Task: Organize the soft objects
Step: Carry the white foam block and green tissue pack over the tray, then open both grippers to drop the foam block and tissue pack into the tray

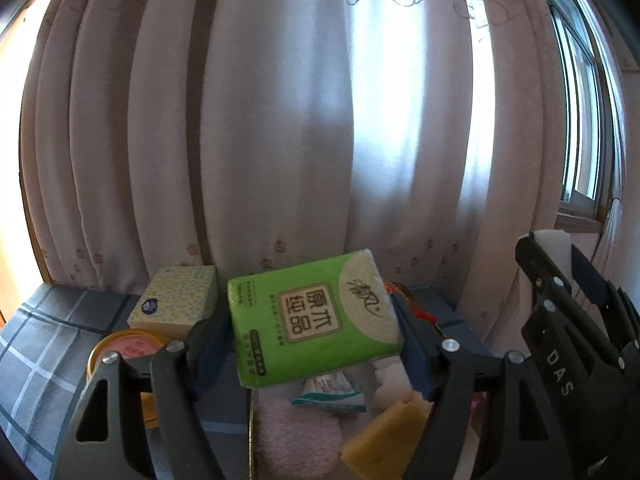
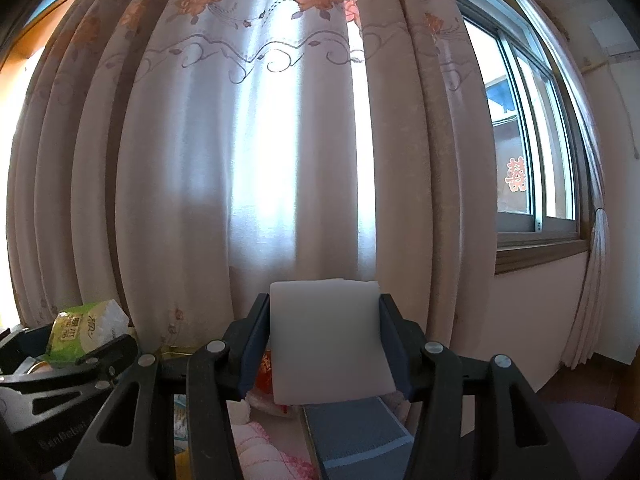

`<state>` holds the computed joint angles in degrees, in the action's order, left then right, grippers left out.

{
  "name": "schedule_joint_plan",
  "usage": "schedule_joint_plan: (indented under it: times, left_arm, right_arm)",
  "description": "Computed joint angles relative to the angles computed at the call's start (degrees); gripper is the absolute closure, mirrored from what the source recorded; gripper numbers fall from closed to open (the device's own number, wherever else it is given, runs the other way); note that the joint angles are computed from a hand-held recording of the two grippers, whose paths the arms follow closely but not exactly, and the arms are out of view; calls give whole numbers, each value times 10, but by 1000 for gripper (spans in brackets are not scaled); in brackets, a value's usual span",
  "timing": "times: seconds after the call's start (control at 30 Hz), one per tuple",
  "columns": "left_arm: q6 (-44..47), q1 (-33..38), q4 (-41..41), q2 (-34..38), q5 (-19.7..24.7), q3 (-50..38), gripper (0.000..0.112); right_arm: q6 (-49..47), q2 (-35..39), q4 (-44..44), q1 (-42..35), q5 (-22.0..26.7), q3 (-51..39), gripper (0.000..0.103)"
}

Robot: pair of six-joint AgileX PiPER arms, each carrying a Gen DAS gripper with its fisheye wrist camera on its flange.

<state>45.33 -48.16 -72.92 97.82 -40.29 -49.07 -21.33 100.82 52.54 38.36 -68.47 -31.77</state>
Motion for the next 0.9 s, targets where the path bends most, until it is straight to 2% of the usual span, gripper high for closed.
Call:
schedule_joint_plan:
  times: [0.13, 0.3, 0.43, 0.5, 0.67, 0.9]
  left_arm:
    - [9, 14, -6, 6, 30, -15, 38]
    - [20, 31, -15, 10, 51, -27, 38]
    - [33, 57, -40, 18, 89, -42, 38]
    - [54, 67, -63, 25, 109, -57, 38]
    - [148, 69, -143, 48, 127, -97, 38]
    - [183, 74, -180, 63, 154, -114, 38]
  right_arm:
    - [-13, -3, -7, -7, 14, -7, 48]
    - [-30, -16, -33, -33, 63, -26, 48]
    - [-46, -25, -65, -70, 138, -58, 48]
    - [-58, -24, -78, -91, 194, -86, 48]
    - [-67, -11, -97, -136, 322, -157, 48]
    - [-134, 21, -65, -167, 451, -250, 48]
